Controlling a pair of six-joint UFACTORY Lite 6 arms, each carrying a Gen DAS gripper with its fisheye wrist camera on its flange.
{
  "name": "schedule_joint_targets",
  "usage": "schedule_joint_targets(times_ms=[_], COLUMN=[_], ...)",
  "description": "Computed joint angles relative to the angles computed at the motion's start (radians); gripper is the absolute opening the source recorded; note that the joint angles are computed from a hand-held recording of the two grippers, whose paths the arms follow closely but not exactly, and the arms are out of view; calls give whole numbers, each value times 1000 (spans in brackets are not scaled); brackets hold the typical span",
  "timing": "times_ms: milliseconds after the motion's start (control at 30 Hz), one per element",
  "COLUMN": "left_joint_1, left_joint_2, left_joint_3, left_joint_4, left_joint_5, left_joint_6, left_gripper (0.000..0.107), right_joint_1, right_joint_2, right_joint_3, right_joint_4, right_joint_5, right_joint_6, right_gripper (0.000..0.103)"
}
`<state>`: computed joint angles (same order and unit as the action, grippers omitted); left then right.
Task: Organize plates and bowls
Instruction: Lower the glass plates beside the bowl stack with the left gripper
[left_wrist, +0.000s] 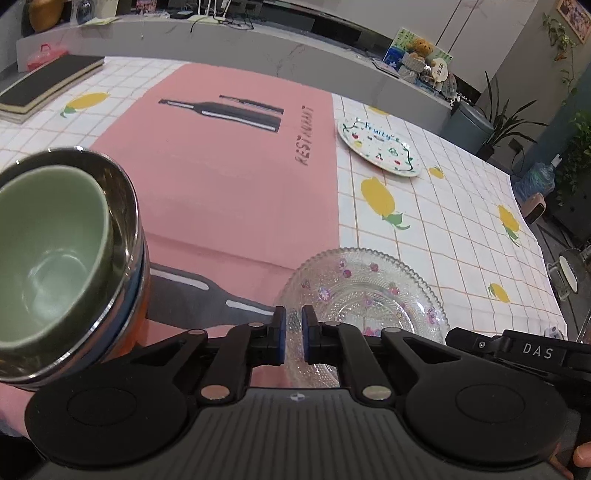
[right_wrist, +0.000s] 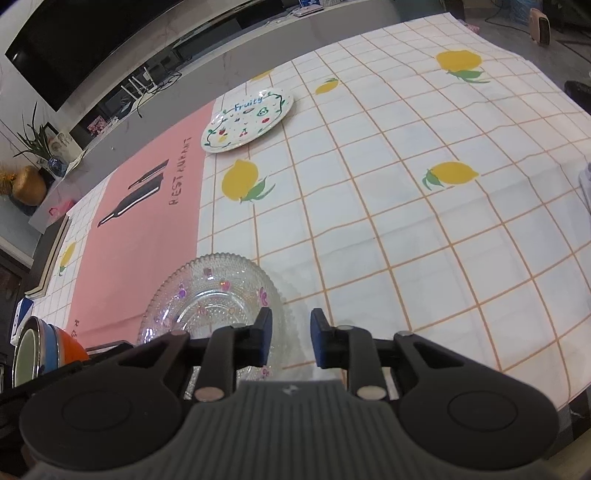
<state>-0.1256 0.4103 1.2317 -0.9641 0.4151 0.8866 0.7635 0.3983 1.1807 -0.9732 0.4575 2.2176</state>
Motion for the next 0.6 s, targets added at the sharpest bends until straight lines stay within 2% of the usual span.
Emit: schedule_joint_targets(times_ms=[100, 167, 500, 600], left_joint_1=[1, 0, -8, 6], left_joint_2=[-3, -1, 18, 14], left_joint_3=[-8, -7, 24, 30], left_joint_4=[-14, -10, -16, -53], left_joint_5=[7, 11, 24, 58], left_joint_6=[27, 22, 27, 63], left_gripper=[0, 0, 0, 0], right_joint_1=[2, 7, -1, 5], right_joint_2=[4, 25, 40, 29], right_joint_3=[3, 32, 42, 32], right_joint_4=[-27, 13, -5, -37], right_joint_5=[-13, 7, -6, 13], right_joint_6=[9, -53, -55, -9], right_gripper=[3, 0, 0, 1])
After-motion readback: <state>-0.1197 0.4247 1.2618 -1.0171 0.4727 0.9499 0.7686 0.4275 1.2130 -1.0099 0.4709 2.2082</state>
